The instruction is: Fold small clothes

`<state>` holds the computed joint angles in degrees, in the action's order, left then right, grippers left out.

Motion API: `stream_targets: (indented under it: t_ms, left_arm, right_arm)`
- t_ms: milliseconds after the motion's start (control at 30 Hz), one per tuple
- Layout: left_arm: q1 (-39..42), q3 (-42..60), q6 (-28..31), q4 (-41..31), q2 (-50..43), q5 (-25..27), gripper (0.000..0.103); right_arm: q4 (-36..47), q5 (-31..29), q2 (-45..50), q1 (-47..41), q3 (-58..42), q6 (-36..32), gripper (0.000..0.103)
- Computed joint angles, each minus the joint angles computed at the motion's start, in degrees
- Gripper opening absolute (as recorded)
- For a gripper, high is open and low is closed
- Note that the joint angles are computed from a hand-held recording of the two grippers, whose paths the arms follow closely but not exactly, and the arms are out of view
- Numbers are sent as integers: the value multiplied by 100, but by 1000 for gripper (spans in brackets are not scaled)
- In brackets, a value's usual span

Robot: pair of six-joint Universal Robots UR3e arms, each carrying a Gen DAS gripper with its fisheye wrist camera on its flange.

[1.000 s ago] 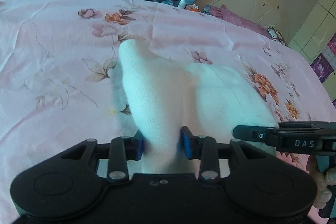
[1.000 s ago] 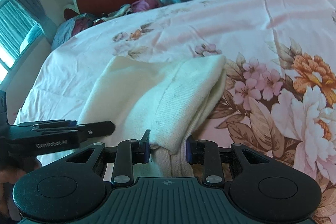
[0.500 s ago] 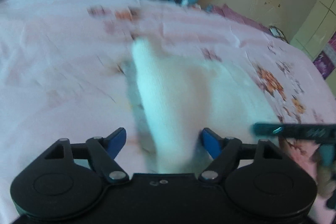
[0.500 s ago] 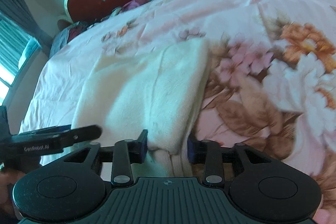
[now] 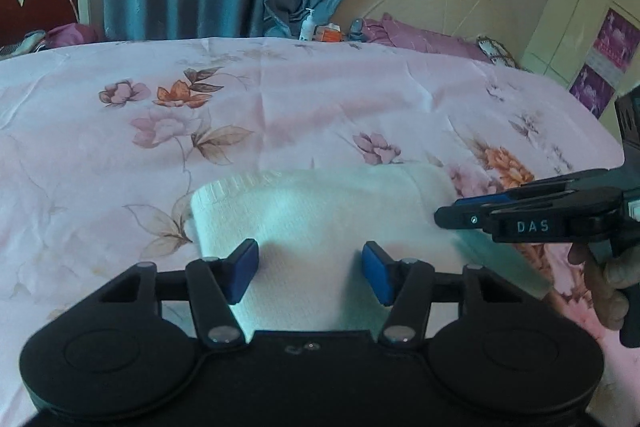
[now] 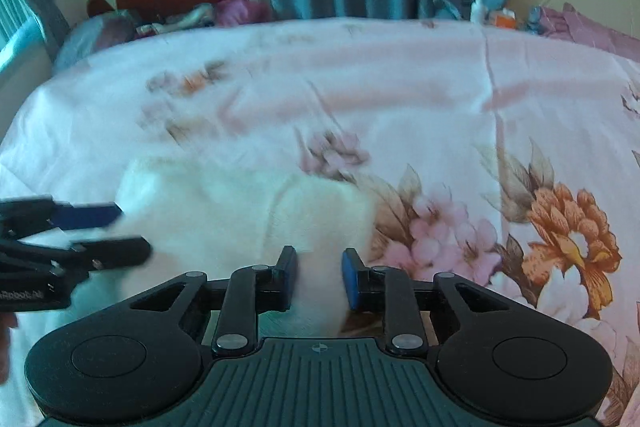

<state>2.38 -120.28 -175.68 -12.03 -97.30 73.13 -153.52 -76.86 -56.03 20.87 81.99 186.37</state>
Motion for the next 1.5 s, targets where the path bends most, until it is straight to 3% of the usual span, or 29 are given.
stream_targets:
  t_ms: [267, 367, 600, 700, 833, 967, 1133, 1300, 1500]
  left_arm:
    - [-261, 134, -83, -56, -12, 430, 55]
    - [-457, 65, -201, -88, 275, 769, 55]
    - [-867, -801, -720, 131, 1263, 1326, 55]
    - [-1018, -900, -724, 50, 1249, 1446, 55]
    - [-1262, -907, -662, 139, 1064, 1658, 55]
    - [-1422, -1196, -806, 43, 1504, 1696, 55]
    - [-2128, -1862, -1593, 10, 2325, 2242, 55]
    - [-2955, -2229, -2419, -34, 2444, 2848, 52]
    - [-3760, -1969, -2880, -510, 2404, 3689, 52]
  right_arm:
    - [-14, -189, -86, 43, 38, 138, 25]
    - [-520, -75, -633, 42, 710, 272, 25]
    - [-831, 71, -1243, 420, 1452, -320, 25]
    - [-753, -567, -1092, 710, 1482, -780, 25]
    - [-884, -385, -1165, 519, 1736, -600, 25]
    - [-959, -338, -1729, 539, 2273, -548, 25]
    - [-933, 69, -2759, 600, 3418, -850, 25]
    - [-1281, -727, -2806, 1027, 4027, -1022, 25]
    - [-1006, -155, -3604, 618, 4490, -534, 25]
